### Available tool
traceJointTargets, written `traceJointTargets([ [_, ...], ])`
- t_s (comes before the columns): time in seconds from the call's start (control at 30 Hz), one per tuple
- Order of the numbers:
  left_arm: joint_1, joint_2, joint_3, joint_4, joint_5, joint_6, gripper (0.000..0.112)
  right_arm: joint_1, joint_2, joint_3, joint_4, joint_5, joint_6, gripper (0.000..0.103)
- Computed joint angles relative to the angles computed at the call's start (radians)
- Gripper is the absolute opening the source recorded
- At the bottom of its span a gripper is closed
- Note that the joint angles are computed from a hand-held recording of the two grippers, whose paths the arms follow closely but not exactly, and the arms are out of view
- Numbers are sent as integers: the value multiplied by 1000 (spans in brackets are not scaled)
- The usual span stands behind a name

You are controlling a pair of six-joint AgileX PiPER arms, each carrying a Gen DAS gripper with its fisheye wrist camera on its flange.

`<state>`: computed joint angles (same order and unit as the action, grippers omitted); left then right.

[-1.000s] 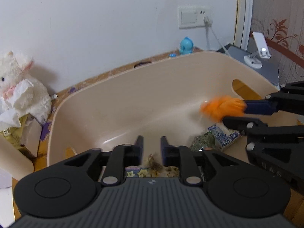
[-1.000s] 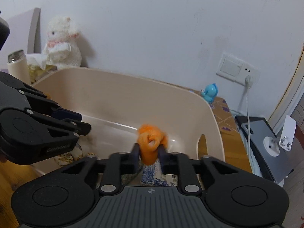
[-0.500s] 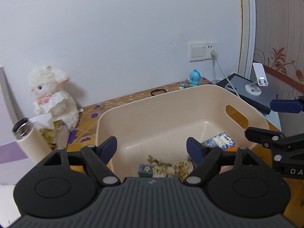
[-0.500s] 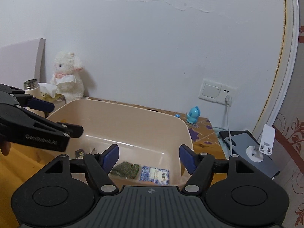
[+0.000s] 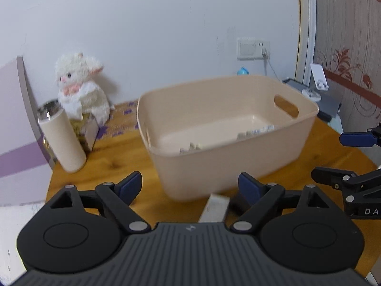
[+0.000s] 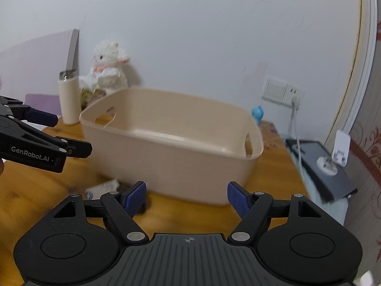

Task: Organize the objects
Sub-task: 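Withdraw both tools toward the white medicine box and black cube box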

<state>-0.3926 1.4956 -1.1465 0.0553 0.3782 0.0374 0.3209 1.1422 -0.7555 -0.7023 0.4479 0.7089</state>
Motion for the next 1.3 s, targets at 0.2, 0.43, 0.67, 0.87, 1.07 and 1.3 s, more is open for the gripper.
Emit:
traceJointTargets([
  [0.2,27,-9,102,-71,-27,65,89,15,22,74,14,-32,19,77],
  [0.43,48,19,166,-179,-44,177,89,29,81,112,-24,-63,78,77],
  [0.67,56,77,176,-271,-67,262,89,12,142,126,-31,-106,84,77],
  [0.87,69,125,152,-355,-84,345,90,12,183,128,-78,-125,123,78],
  [1.07,68,158,137,-402,-123,398,97,-5,221,116,-144,-170,194,85],
  [1.3,79,194,119,-506,-160,510,99,-2,284,90,-283,-226,331,93],
])
